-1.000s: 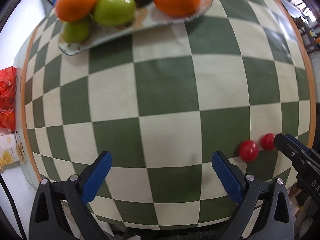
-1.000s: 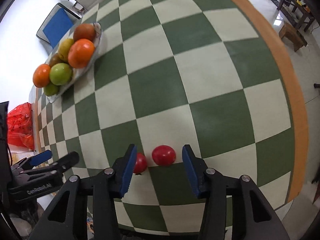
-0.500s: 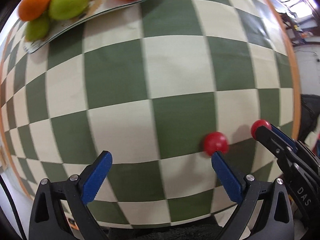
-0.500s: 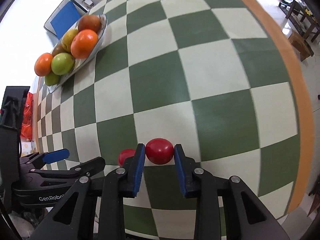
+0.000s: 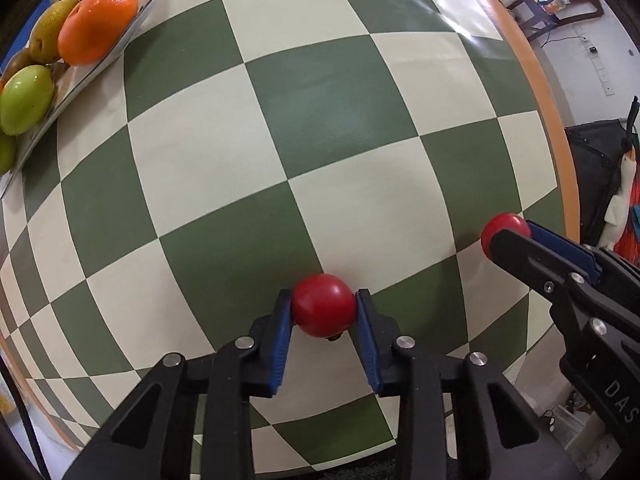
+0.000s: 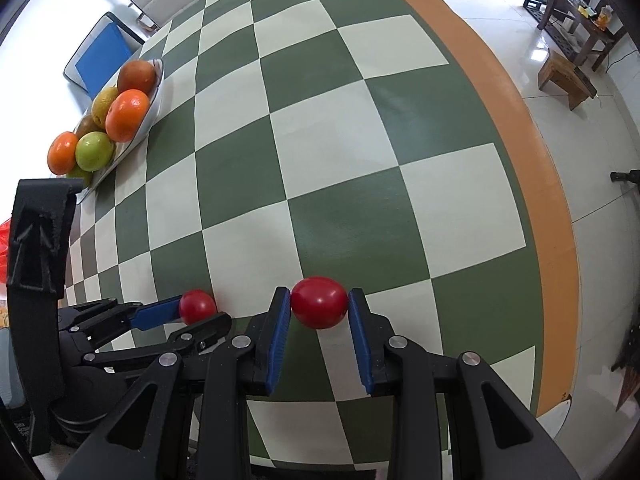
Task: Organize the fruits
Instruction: 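Place the cherry tomato on the plate with the right tool while the left tool places its tomato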
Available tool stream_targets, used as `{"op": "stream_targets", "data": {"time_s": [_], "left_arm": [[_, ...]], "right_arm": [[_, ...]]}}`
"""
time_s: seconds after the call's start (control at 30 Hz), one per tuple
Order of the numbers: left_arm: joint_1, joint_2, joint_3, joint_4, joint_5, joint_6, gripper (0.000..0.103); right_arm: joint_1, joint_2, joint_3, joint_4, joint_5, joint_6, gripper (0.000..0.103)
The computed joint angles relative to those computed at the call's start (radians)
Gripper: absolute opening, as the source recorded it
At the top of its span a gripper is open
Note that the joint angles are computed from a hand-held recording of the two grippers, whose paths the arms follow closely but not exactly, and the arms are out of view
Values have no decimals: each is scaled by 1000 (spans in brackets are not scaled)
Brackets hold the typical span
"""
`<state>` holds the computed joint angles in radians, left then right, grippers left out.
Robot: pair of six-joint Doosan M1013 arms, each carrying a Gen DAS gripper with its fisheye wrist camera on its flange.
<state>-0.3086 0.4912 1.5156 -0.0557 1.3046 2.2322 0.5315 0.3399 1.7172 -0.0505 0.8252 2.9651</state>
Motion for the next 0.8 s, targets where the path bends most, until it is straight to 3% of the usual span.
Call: {"op": "stream_targets", "data": {"time_s": [0.2,0.37,0.57,0.67,0.8], "left_arm": [[32,11,-53,-43,16,-14,28],[117,18,-130,-139,63,-59,28],[195,131,-365,-290,187,-268,28],[207,213,-493,-358,238,-391,28],[218,281,-582,-442,292,-517,28]], "right_arm": [[3,2,-27,-38,19,7,32],[-4,13,-67,-53,15,-25,32],[-26,72,-163,-41,-60,-129,32],[-45,122,-228,3,-115,-209,32],[-71,202,-327,83,-154,-338,32]]}}
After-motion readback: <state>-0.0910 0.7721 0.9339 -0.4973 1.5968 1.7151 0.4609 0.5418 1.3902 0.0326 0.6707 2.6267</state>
